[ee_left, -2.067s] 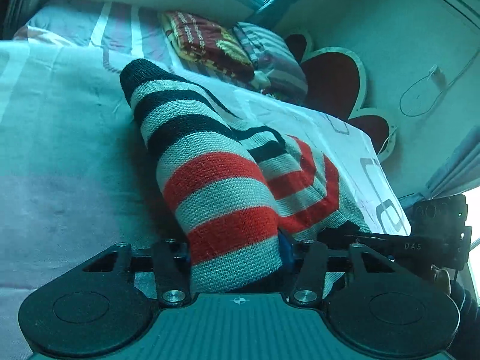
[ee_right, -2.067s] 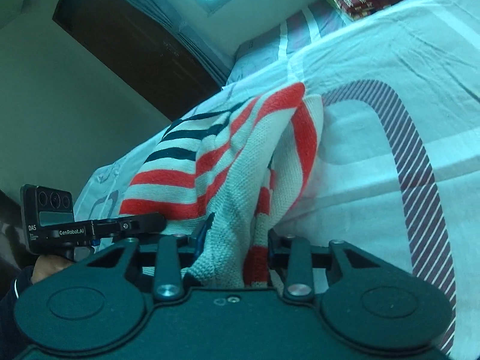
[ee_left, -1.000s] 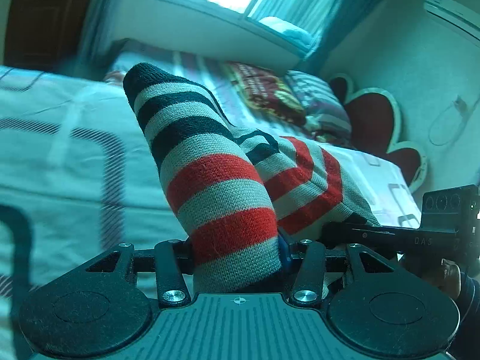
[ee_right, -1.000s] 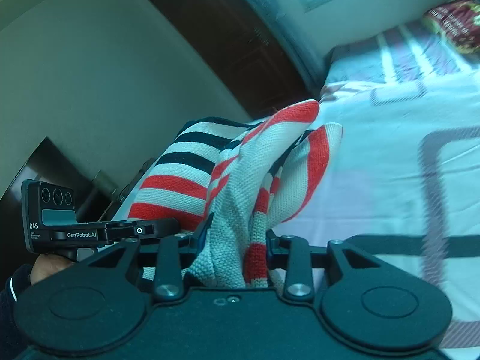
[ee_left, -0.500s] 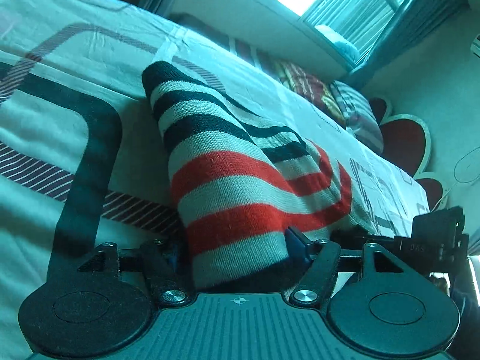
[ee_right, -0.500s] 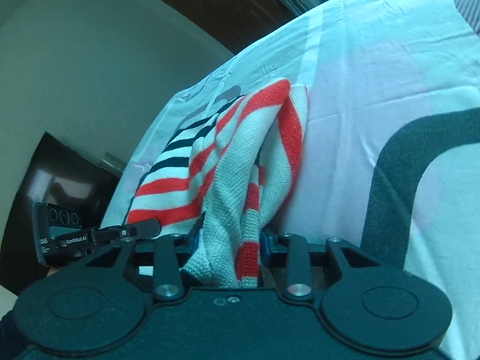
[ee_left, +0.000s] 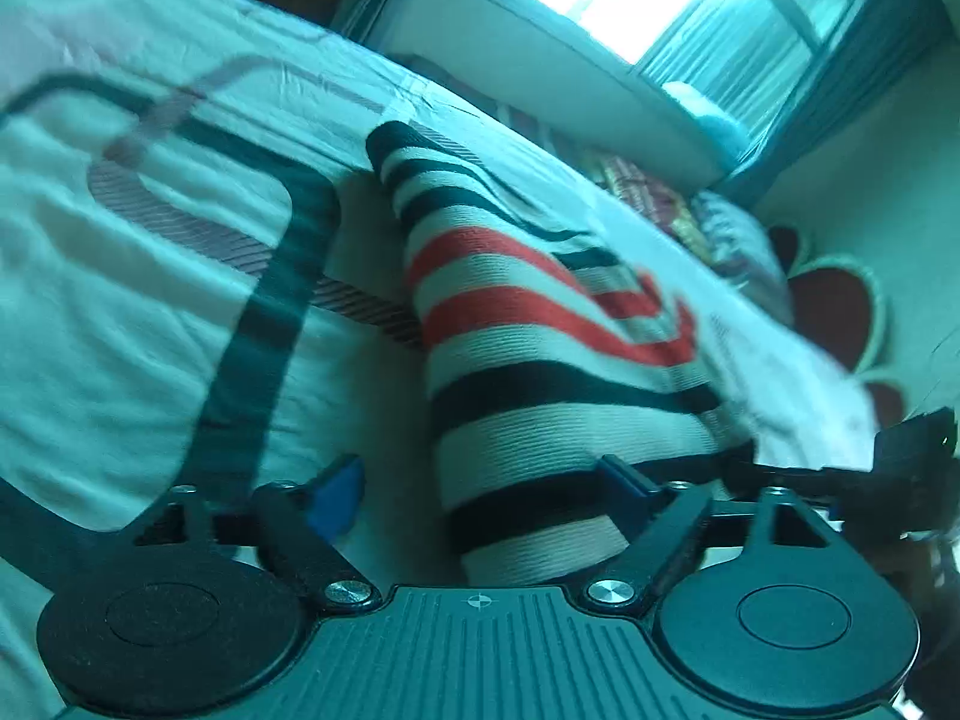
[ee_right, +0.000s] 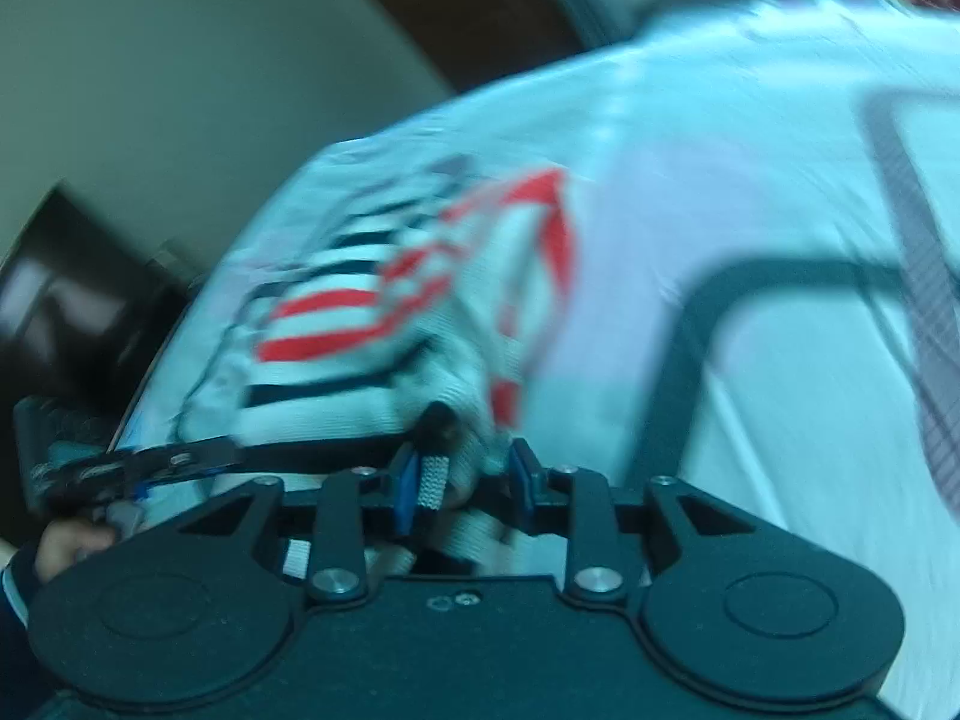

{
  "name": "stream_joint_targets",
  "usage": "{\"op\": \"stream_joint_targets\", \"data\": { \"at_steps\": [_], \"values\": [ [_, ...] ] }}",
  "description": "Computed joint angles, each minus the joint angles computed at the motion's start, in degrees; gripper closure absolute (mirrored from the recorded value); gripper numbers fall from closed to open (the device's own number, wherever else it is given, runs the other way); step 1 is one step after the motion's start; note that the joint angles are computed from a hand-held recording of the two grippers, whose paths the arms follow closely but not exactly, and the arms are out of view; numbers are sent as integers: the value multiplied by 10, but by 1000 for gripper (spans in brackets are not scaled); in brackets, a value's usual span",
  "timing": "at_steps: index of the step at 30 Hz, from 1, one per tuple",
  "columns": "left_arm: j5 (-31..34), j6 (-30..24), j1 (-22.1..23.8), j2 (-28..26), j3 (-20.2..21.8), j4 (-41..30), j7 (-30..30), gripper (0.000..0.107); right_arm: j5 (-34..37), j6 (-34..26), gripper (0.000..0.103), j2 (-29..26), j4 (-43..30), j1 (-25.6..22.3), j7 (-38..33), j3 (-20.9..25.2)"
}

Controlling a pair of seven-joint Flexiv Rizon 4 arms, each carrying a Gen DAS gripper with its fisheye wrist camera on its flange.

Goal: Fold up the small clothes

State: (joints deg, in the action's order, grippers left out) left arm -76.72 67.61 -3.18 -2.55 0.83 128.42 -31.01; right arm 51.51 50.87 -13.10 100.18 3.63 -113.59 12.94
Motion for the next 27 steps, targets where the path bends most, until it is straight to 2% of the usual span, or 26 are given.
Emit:
{"op": "stream_joint_targets", "data": {
  "at_steps": [4,7,9,11,12,13,15,19,21,24,27],
  "values": [
    [37,17,-3,19,4,13,-34,22,121,-12,66,8,7,-33,8,2],
    [74,56,-14,54,8,41,-49,22,134,3,68,38,35,-29,-5,-2],
    [117,99,-25,87,10,71,-85,22,115,36,66,77,65,-12,-22,-2],
    [164,134,-40,130,11,104,-129,21,67,82,61,122,104,15,-18,2],
    [216,145,-34,154,7,121,-176,16,30,108,50,141,122,30,-2,6],
    [270,149,-23,182,-1,139,-216,5,-9,135,29,163,145,43,15,12],
    [371,149,16,239,-30,168,-288,4,-94,200,7,206,201,56,72,35],
    [511,77,89,354,-72,194,-397,4,-241,260,1,280,285,39,216,96],
    [531,52,79,405,-62,205,-420,4,-292,263,1,326,319,21,268,125],
    [561,-2,72,481,-47,213,-466,4,-392,258,1,384,364,-32,346,179],
    [600,-40,70,544,-40,218,-503,4,-418,273,1,438,398,-24,376,191]
  ]
}}
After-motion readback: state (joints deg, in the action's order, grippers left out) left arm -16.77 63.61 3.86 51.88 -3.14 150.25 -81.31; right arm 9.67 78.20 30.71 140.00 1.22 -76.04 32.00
